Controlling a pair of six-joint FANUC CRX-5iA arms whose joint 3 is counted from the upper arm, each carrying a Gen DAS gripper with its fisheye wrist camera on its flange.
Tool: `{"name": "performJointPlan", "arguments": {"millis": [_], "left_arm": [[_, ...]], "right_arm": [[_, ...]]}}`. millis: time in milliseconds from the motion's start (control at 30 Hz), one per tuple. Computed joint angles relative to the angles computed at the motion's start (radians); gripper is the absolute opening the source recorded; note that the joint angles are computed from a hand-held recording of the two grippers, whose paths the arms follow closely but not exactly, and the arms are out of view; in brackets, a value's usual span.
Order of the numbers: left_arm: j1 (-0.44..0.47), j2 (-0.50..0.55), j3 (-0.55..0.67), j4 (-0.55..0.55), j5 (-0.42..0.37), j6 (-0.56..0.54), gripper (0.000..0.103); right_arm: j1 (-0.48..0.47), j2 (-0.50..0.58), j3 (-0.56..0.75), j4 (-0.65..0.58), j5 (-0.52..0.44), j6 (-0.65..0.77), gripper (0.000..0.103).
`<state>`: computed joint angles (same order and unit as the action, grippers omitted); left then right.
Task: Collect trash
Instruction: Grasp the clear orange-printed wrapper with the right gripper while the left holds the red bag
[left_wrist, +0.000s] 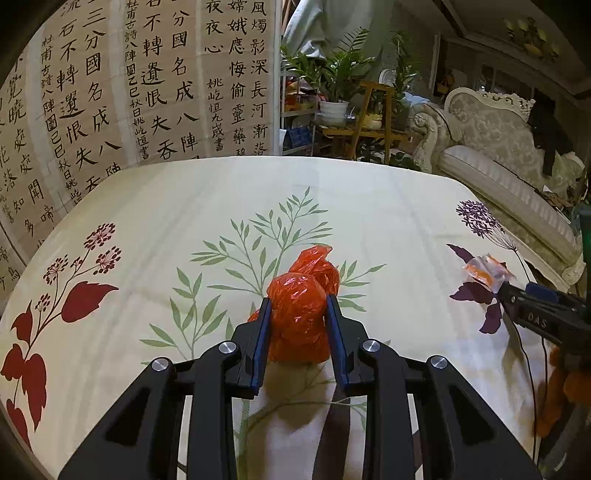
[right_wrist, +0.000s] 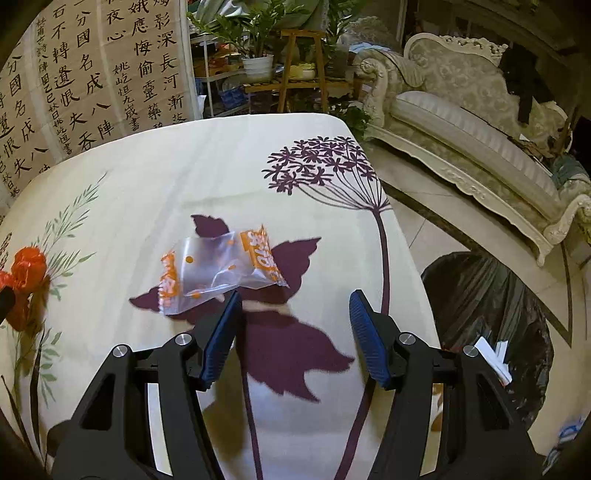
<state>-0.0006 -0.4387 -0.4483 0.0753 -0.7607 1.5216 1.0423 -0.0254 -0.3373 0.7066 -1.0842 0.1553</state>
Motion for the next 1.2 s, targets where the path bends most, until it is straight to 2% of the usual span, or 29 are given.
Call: {"name": "performJointPlan", "arguments": {"millis": [200, 700, 1200], "left_arm": [[0.021, 0.005, -0.004, 0.022, 0.003, -0.025, 0.029], [0.052, 0.001, -0.019, 0.055, 0.007, -0.055, 0.029], [0.062, -0.003, -0.02, 0.062, 0.005, -0.062, 0.029]], "right_arm": [[-0.016, 0.008, 0.005, 0.004, 0.019, 0.016, 0.059], [0.026, 0.01, 0.025, 0.008, 0.093, 0.071, 0.059], [-0.077, 0.05, 0.056, 0.044, 0.079, 0.051, 0.059]]}}
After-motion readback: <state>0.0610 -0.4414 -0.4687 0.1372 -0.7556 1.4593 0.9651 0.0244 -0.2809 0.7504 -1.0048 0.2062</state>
